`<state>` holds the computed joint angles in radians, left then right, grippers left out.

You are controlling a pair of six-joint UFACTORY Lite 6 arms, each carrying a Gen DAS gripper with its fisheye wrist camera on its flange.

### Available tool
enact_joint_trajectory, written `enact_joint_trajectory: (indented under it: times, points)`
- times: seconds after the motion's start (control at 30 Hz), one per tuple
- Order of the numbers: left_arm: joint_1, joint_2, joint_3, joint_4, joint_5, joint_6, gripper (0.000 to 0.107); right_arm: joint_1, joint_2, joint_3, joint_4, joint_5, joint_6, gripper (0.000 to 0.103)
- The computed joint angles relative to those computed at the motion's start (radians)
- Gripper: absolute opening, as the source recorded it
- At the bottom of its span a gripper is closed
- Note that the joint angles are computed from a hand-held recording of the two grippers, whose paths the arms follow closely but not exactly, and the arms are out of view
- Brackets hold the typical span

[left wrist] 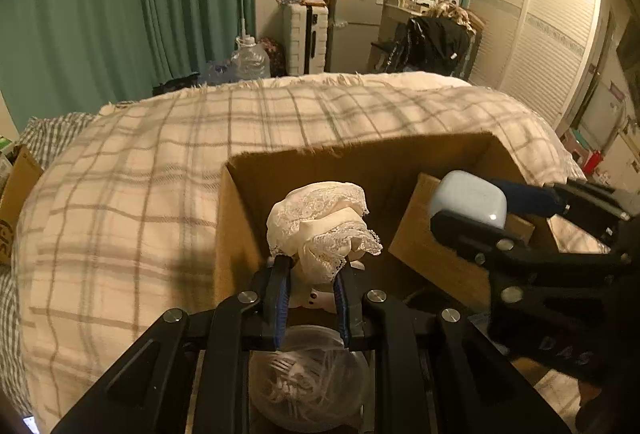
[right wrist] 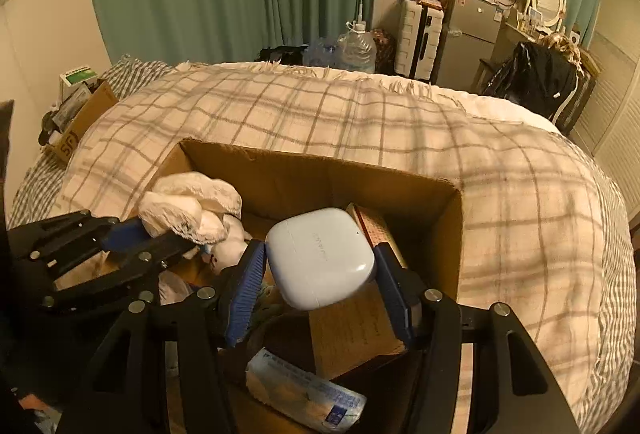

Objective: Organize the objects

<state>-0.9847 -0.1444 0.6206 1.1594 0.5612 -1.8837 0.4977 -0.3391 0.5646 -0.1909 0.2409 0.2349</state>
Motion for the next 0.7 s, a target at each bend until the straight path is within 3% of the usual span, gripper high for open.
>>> enact_joint_trajectory:
  times: [0.03, 0.1, 0.17, 0.23, 0.3, 0.43, 0.57, 0.7]
  points:
    - [-0.002, 0.001, -0.001, 0.000, -0.002, -0.005, 0.027, -0.007, -0.016, -0.004, 0.043, 0.003, -0.045, 0.056]
    - [-0.012, -0.008, -0.008, -0.006, 0.003, -0.013, 0.044, -0.010, -0.058, -0.009, 0.053, 0.015, -0.047, 0.068]
    - [-0.039, -0.037, -0.012, -0.014, 0.036, -0.019, 0.056, -0.012, -0.116, -0.017, 0.016, 0.037, -0.004, 0.070]
    - [-0.076, -0.064, 0.003, -0.052, 0.086, 0.003, 0.062, -0.005, -0.177, -0.018, -0.050, 0.080, 0.067, 0.070]
    - [-0.099, -0.088, 0.027, -0.107, 0.130, 0.051, 0.079, -0.003, -0.236, -0.017, -0.086, 0.125, 0.110, 0.071]
    - [-0.215, -0.171, 0.068, -0.164, 0.303, 0.062, 0.086, -0.003, -0.362, 0.004, -0.066, 0.253, 0.098, 0.072]
    - [-0.373, -0.232, 0.149, -0.188, 0.530, 0.067, 0.095, 0.023, -0.523, 0.049, -0.083, 0.410, 0.120, 0.081]
    - [-0.535, -0.266, 0.244, -0.171, 0.746, 0.064, 0.103, 0.188, -0.667, 0.143, -0.237, 0.633, 0.294, 0.091]
